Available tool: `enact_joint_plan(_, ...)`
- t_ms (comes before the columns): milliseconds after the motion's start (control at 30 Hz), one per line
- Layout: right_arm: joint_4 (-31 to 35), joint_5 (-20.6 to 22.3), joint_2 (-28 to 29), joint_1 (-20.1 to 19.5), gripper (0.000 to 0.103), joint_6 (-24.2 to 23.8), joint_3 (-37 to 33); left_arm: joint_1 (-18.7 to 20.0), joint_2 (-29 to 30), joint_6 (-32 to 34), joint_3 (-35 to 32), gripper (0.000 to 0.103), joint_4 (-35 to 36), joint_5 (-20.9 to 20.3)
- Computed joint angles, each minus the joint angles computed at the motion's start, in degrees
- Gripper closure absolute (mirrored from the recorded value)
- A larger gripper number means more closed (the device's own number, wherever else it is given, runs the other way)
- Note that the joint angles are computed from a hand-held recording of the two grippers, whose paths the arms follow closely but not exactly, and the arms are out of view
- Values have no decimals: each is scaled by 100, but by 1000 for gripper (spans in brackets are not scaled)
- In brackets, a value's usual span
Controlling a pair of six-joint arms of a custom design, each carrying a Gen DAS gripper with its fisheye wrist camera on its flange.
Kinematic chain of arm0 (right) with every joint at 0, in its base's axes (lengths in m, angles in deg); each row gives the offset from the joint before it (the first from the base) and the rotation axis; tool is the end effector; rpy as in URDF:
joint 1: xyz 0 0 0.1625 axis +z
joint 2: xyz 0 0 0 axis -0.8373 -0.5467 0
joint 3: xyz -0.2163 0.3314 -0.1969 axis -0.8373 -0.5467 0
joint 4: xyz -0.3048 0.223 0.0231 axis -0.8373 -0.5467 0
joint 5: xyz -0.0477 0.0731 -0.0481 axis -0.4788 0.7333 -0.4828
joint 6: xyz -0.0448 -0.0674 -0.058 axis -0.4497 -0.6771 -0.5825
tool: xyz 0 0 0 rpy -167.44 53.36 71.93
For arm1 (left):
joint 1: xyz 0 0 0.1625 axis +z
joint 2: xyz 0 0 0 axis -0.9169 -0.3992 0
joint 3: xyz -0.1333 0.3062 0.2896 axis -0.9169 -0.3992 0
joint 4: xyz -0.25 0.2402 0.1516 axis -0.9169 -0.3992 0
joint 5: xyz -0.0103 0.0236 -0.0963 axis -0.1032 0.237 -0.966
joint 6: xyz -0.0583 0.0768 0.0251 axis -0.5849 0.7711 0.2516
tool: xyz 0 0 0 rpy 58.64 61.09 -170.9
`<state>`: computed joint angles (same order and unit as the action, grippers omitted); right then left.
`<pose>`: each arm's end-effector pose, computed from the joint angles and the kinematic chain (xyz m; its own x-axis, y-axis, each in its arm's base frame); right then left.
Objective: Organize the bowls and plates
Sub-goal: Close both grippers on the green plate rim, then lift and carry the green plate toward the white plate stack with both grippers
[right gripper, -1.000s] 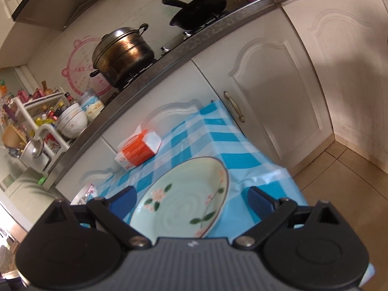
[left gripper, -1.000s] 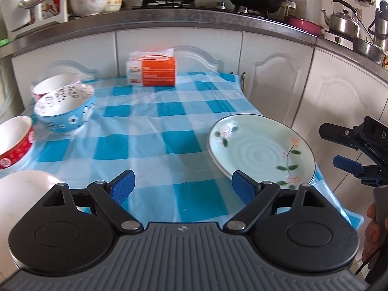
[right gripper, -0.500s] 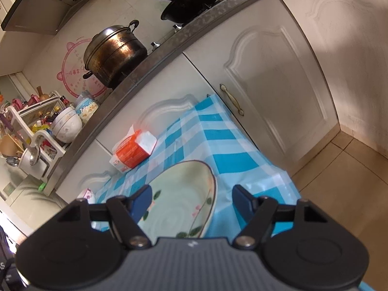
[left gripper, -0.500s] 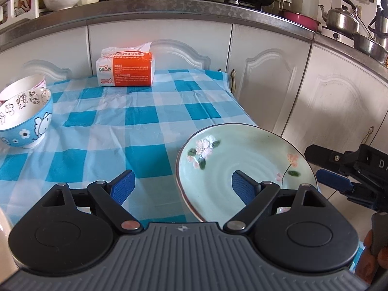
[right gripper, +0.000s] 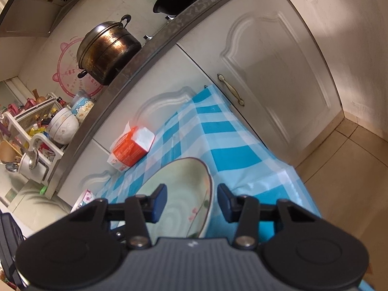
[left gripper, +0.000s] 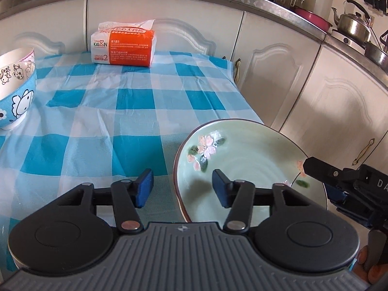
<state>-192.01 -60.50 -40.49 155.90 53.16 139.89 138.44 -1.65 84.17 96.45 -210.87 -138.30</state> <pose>0.1933 -0.5011 -0.0363 -0.9956 0.0904 -0.0250 0.0616 0.4288 -0.9013 -0.0083 -0.6098 0.1294 -0.7682 0.2554 -0.5871 0.5782 0.6705 -0.4649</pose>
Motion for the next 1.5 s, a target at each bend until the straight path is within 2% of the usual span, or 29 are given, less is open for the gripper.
enact_joint_plan(100, 32, -7, 2, -16, 60, 32, -12, 23, 13, 67, -19, 48, -6, -69)
enact_joint_plan(300, 137, -25, -3, -20, 71, 86, -43, 31, 23, 99, -34, 62, -2, -165)
enact_joint_plan(367, 181, -78, -4, 3, 71, 48, -64, 31, 18, 108, -1, 64, -23, -212)
enact_joint_plan(533, 249, -170, -10, 39, 71, 40, -86, 23, 53, 101, 5, 66, -96, -207)
enact_joint_plan(767, 358, -535, 15, 210, 70, -96, -189, 49, -54, -31, 65, 71, 24, -280)
enact_joint_plan(1000, 401, -617, 13, 322, 70, -110, -170, 71, -225, -281, 204, 71, 125, -240)
enact_joint_plan(1500, 575, -638, 41, 865, 70, -283, -282, 75, -979, -279, 901, 72, -396, -153)
